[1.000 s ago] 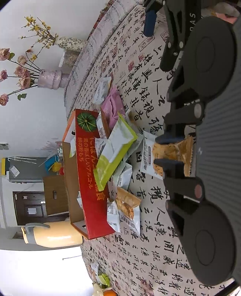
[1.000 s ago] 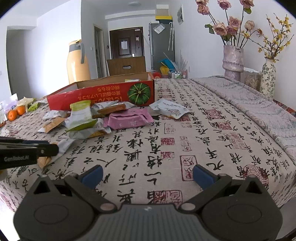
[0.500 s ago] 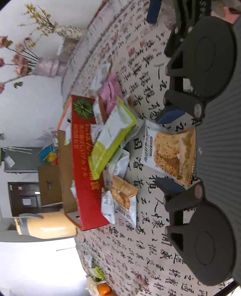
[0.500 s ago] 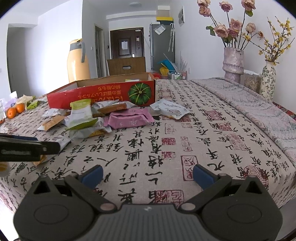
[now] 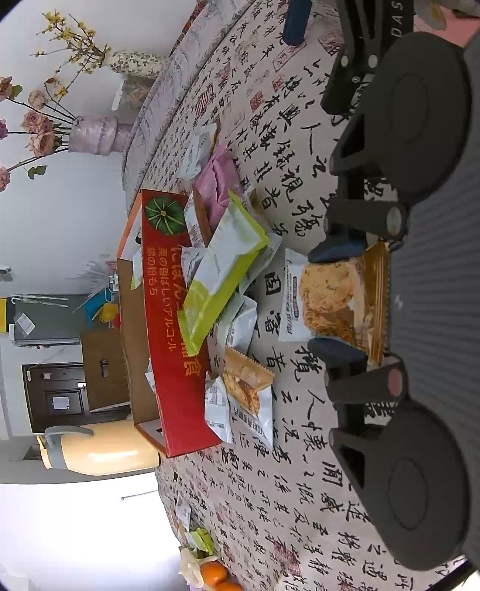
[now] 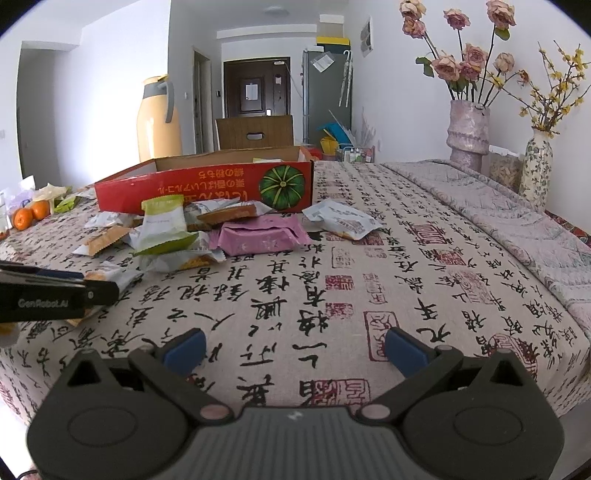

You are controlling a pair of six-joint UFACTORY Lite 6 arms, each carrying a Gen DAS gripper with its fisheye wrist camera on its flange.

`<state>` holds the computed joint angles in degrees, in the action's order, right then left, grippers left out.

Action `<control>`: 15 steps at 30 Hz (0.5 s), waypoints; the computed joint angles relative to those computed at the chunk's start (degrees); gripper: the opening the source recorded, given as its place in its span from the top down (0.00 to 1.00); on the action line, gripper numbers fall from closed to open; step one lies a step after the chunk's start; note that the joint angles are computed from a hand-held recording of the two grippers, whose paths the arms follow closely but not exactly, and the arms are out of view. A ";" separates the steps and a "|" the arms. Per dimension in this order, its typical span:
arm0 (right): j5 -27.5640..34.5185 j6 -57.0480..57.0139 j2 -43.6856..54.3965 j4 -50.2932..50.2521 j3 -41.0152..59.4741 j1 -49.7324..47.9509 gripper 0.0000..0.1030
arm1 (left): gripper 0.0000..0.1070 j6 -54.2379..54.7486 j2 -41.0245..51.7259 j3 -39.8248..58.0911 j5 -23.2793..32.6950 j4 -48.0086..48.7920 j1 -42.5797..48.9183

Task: Organize snacks
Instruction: 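Lift the cookie packet with the left tool while the right tool grasps a green-and-white bar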

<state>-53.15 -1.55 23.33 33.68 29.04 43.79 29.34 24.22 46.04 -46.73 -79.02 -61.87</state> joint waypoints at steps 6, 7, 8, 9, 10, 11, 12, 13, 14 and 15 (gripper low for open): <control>0.23 2.94 -1.70 -3.37 -0.83 -1.24 0.00 | 0.59 -1.10 -3.58 -3.44 -2.73 -0.86 -1.98; -0.07 3.35 -2.35 -4.00 -0.98 -1.35 0.00 | 0.58 -1.10 -4.39 -3.98 -3.22 -1.02 -2.14; -0.31 2.91 -2.87 -3.94 -0.86 -1.16 0.00 | 0.58 -1.09 -5.44 -4.68 -3.86 -1.33 -2.34; -0.43 1.98 -3.40 -3.57 -0.44 -0.80 0.00 | 0.58 -0.83 -6.27 -5.10 -4.30 -1.70 -2.36; -0.36 1.26 -3.77 -3.41 0.08 -0.55 0.00 | 0.58 -0.43 -7.15 -5.52 -4.77 -2.15 -2.33; -0.09 0.45 -3.98 -3.70 0.93 -0.35 0.00 | 0.58 -0.01 -8.01 -5.91 -5.28 -2.54 -2.14; 0.28 -0.33 -3.89 -4.29 2.04 -0.27 0.00 | 0.58 0.35 -8.65 -6.17 -5.64 -2.90 -1.86; 0.61 -1.14 -3.36 -4.61 3.46 -0.15 0.00 | 0.58 0.61 -9.38 -6.54 -5.86 -3.12 -1.41; 1.10 -1.95 -2.82 -4.58 4.85 -0.05 0.00 | 0.58 0.81 -9.94 -6.82 -5.92 -3.17 -0.78; 1.76 -2.78 -2.09 -4.56 6.55 0.05 0.00 | 0.58 1.19 -10.53 -7.05 -5.90 -3.32 0.01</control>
<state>-51.38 -4.33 21.24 29.11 35.60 43.84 30.53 13.69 38.99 -52.64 -82.34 -61.85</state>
